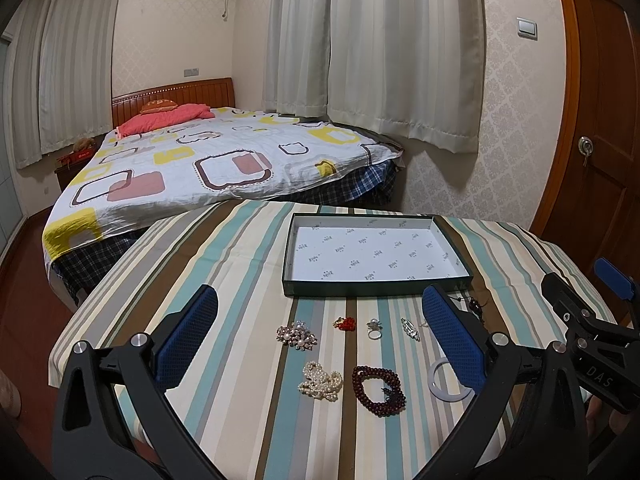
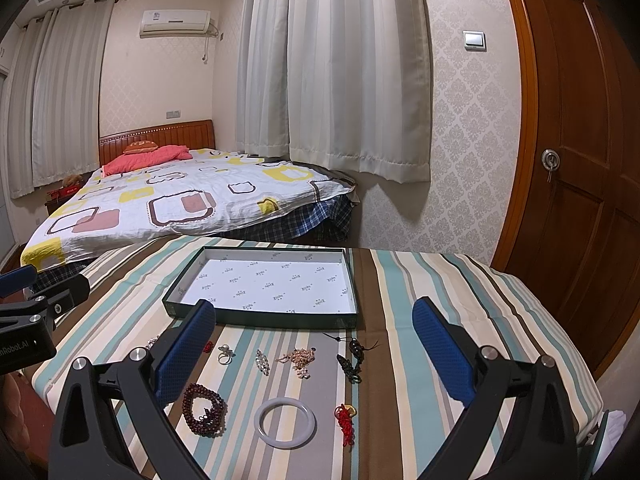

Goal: Organize jewelry

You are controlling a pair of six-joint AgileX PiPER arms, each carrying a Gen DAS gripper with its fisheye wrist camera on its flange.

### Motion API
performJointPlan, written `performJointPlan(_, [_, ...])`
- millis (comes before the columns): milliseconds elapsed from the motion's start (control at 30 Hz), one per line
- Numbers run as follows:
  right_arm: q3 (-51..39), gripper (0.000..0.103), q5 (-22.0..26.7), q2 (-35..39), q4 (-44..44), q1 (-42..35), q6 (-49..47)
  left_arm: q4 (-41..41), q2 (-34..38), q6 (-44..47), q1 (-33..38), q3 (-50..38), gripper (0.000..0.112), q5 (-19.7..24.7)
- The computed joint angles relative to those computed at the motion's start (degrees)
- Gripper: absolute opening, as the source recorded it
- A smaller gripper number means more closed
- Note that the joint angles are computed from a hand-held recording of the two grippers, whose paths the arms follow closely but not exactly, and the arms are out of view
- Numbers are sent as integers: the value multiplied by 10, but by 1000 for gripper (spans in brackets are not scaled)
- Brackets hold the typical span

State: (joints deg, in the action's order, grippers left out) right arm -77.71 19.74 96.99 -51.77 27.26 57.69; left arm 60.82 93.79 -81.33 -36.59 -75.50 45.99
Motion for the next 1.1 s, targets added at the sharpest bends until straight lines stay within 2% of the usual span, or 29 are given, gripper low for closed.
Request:
performJointPlan(833, [3, 96, 1, 0, 0, 0, 1, 3, 3, -7, 0, 1, 100, -1])
performJointPlan(1100, [30, 96, -35, 27, -65, -18, 79, -11, 39, -29, 46, 38, 100, -54])
